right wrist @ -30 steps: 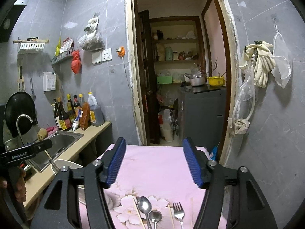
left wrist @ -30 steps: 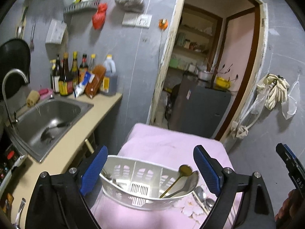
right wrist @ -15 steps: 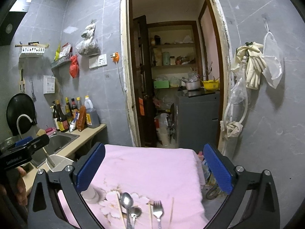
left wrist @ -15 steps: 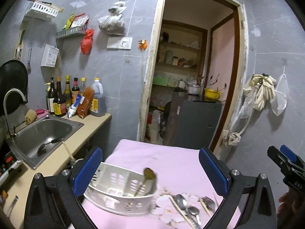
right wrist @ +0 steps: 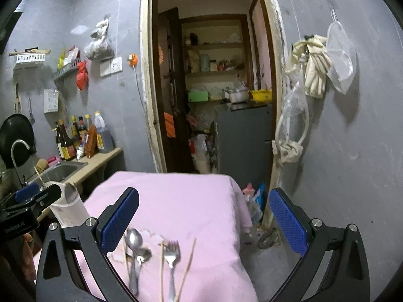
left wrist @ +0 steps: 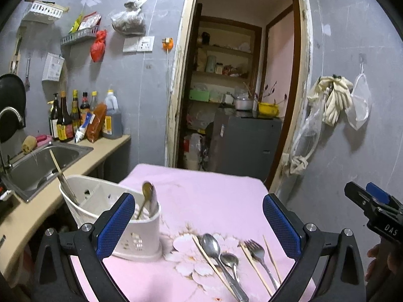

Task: Organize utensils
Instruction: 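Lower both grippers toward the wooden chopsticks lying on the pink cloth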

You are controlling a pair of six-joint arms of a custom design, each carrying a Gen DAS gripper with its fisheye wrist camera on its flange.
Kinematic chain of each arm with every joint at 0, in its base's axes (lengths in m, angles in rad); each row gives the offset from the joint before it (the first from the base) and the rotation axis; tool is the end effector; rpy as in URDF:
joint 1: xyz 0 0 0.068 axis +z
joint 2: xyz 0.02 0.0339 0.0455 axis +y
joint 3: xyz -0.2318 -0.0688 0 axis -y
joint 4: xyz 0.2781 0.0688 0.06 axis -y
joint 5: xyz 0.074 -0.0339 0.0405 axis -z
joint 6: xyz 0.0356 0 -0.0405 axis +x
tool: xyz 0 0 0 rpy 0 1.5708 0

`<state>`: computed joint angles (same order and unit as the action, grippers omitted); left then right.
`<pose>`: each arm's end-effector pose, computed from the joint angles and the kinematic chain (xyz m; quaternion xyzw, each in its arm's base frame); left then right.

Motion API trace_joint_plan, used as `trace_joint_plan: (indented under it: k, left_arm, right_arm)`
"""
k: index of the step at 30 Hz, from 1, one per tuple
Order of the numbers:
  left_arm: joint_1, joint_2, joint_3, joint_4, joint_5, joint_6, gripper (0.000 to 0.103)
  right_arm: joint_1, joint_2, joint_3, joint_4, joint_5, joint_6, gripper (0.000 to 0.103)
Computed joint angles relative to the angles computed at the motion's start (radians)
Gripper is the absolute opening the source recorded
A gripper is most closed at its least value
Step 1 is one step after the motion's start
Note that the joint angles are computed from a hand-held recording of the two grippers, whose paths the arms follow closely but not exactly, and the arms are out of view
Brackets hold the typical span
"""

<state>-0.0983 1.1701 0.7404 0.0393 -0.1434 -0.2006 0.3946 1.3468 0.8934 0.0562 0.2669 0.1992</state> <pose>0.3074 -0.0252 0.2241 -0.0822 0.8256 -0.0238 0.5578 0.3218 0.1238 0.2297 -0.0072 0.8286 0.0546 0.5572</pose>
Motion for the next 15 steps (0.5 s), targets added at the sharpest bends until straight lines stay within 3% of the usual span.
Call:
trace_joint_plan:
  k: [8, 15]
  left_arm:
    - [-0.079, 0.126, 0.001, 0.018, -0.135, -0.025, 0.102]
    - [-0.067, 0.265, 0.061, -0.027, -0.065, -0.031, 0.102]
  right_arm:
    - [-0.065, 0.097, -0.021, 0.012, -0.082, 0.040, 0.101]
    - [-0.103, 0.218, 0.003, 0.036, -0.178, 0.061, 0.101]
